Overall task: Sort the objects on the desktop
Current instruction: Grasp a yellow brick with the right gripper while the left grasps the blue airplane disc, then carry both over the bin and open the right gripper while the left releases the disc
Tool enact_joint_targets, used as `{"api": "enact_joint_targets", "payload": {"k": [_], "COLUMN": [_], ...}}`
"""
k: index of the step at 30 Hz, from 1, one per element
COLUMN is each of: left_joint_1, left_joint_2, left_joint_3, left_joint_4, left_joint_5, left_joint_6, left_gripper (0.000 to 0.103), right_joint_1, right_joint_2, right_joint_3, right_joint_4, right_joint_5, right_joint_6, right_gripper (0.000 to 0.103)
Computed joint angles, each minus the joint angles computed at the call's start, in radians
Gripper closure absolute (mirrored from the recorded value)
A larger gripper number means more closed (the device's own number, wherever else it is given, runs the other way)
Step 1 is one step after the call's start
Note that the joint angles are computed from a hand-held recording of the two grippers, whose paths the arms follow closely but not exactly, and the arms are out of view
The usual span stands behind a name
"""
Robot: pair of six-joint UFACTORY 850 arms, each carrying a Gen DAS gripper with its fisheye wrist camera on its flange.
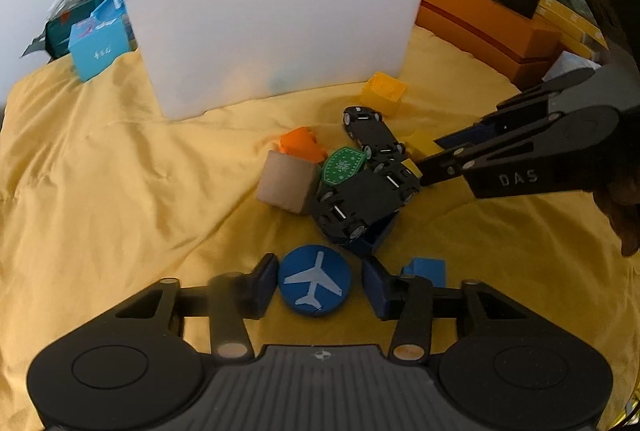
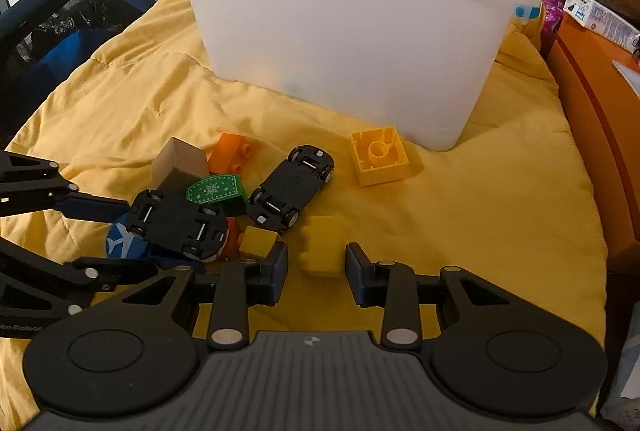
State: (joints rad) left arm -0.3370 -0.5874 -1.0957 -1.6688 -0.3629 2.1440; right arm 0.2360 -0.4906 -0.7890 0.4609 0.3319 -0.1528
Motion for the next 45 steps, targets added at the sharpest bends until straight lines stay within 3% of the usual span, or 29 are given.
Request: {"api": "enact_joint_targets", "payload": {"k": [1, 11, 15, 21, 25, 29, 35, 39, 45], "left_joint_1": [0.004, 0.065, 0.077, 0.071, 0.058, 0.047, 0.030, 0.016, -0.001], "left_joint_2": [0.001, 0.063, 0.086, 0.069, 0.036, -0.007, -0.066, -0.120, -0.195], "left_joint_3": [0.000, 0.007, -0.036, -0.180, -0.282, -0.391, -0.519, -0.613, -0.726], "left_joint_4": [0.008, -0.013, -0.021, 0.086, 0.195, 0.367, 0.534, 0.662, 0.813], "left_joint_5": [-0.005, -0.065, -0.082, -0.096, -0.095, -0.114, -0.136, -0.150, -0.185], "left_joint_6": [-0.004, -0.095, -0.127, -0.311, -0.431, -0.626, -0.788, -0.927, -1.088], "left_gripper": [0.061, 0.061, 0.061, 0.061, 0.061, 0.061, 0.061, 0.061, 0.061], "right_joint_1": [-0.004, -0.019, -0.027, -0.051, -0.085, -0.126, -0.167, -0.168, -0.190], "right_joint_2": [0.002, 0.090, 0.161, 0.238, 0.247, 0.236, 0.212, 0.196, 0.139], "right_joint_3": [0.004, 0.091, 0.123, 0.097, 0.044, -0.017, -0.105, -0.147, -0.219], "right_joint_4": [-0.042, -0.113, -0.149, -0.171, -0.203, -0.252, -0.346, -0.264, -0.315], "right_joint_5": [0.001, 0.067, 0.101, 0.109, 0.080, 0.024, -0.082, -0.114, -0.188], "right_joint_6": [0.041, 0.162, 0.226, 0.225, 0.235, 0.281, 0.355, 0.256, 0.325], "right_gripper": [0.077, 0.077, 0.077, 0.077, 0.077, 0.077, 0.077, 0.077, 0.077]}}
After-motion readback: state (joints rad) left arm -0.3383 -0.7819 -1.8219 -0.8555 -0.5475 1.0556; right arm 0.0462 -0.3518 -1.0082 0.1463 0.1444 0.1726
